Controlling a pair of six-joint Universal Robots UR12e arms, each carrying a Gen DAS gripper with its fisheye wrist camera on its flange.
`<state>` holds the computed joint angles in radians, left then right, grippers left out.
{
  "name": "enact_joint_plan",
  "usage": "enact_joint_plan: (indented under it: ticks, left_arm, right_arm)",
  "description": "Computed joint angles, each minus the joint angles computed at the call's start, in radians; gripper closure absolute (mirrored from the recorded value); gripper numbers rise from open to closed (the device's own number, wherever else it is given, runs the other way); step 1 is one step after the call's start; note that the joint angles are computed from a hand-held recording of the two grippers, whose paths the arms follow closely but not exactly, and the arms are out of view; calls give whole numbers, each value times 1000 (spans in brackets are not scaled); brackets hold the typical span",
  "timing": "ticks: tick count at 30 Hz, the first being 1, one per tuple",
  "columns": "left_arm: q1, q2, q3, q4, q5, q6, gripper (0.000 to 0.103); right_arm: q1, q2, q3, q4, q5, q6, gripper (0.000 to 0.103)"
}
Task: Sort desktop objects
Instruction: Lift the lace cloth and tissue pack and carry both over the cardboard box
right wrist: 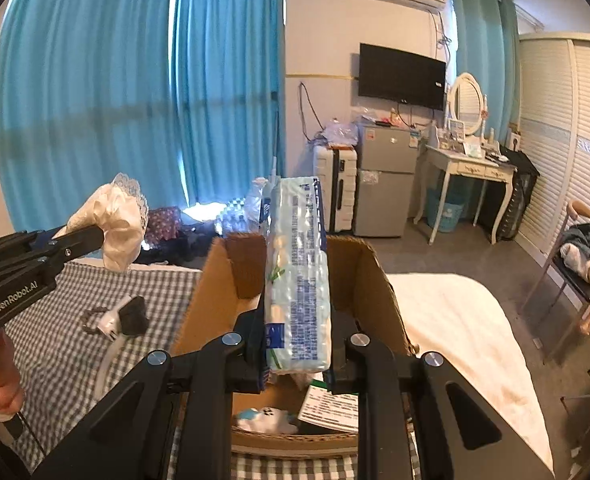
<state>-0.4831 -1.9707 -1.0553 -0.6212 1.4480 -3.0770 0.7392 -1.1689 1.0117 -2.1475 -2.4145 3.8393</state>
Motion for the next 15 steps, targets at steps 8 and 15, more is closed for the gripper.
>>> enact_joint_plan:
  ticks: [8, 15]
  left_arm:
    - [-29, -68, 61, -72, -39, 29, 84]
    - [-42, -151, 171, -167, -65, 23, 84]
  right_arm:
    - [-38, -38, 80, 8, 63, 37, 84]
    - [-87, -56, 114, 35, 169, 75, 84]
